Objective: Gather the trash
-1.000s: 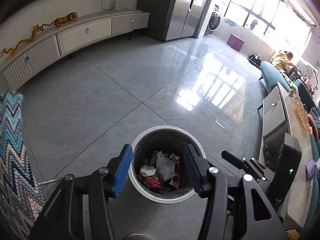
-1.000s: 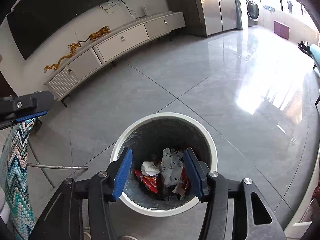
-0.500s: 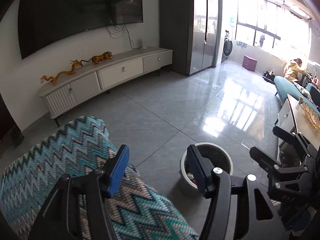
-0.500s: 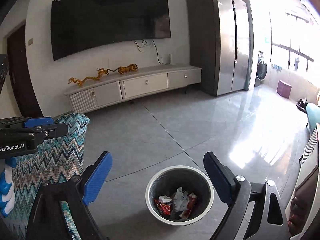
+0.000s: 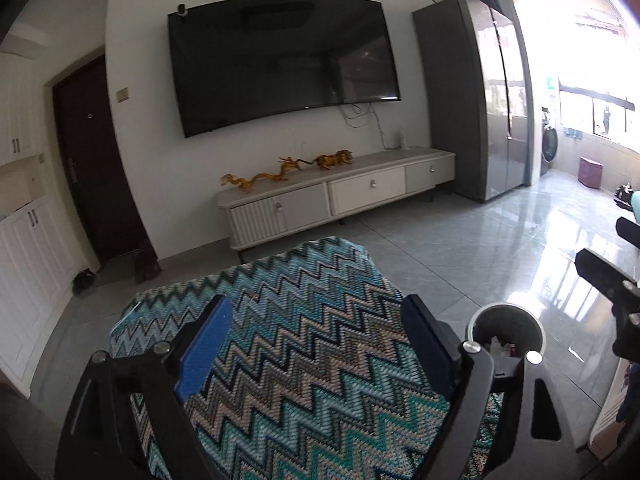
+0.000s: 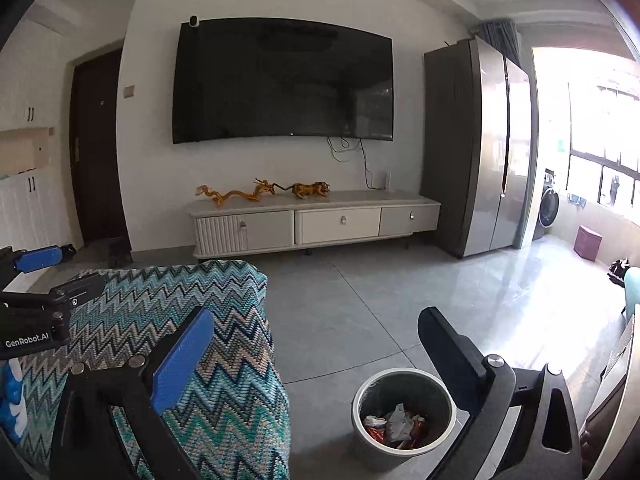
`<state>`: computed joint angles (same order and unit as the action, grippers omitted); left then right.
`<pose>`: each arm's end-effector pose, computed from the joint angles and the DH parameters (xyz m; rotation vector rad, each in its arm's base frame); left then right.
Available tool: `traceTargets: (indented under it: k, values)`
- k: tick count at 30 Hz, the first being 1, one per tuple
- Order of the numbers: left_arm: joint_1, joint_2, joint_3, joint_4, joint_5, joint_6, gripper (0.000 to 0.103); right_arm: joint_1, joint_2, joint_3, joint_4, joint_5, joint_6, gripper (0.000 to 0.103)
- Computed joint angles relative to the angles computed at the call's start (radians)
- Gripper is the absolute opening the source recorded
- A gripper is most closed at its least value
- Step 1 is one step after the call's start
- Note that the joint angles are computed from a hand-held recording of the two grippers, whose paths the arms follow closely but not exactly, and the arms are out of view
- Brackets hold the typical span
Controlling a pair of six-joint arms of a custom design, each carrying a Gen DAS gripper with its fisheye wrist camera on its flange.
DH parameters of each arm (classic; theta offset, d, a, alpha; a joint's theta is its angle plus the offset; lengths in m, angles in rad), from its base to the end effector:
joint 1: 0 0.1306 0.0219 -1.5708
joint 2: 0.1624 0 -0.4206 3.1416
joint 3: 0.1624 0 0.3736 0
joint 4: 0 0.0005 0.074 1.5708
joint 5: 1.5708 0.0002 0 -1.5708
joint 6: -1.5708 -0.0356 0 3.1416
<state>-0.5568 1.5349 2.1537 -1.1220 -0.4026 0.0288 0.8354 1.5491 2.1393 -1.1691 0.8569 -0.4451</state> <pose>0.4084 -0.2384 0.7129 0.2914 2.0098 0.0500 0.3374 0.3321 0.7016 0.0913 1.9359 -0.0810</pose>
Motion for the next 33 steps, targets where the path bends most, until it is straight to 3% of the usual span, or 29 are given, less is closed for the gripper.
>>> traceTargets:
  k: [5, 7, 13, 17, 33]
  values:
    - [-0.036, -0.094, -0.126, 0.067, -0.127, 0.065, 0.087, 0.078, -0.017, -0.022, 0.043, 0.071, 0.049, 0.103]
    - [-0.056, -0.116, -0.151, 0.089, -0.168, 0.080, 0.093, 0.102, -0.027, -0.037, 0.060, 0.091, 0.064, 0.103]
    - [-0.102, -0.163, -0.206, 0.141, -0.231, 0.101, 0.101, 0.131, -0.058, -0.085, 0.091, 0.121, 0.072, 0.103]
    - [-0.114, -0.182, -0.229, 0.159, -0.209, 0.120, 0.102, 0.142, -0.081, -0.116, 0.098, 0.145, 0.054, 0.103]
    - [-0.129, -0.201, -0.269, 0.220, -0.253, 0.116, 0.102, 0.132, -0.106, -0.156, 0.089, 0.181, -0.026, 0.103]
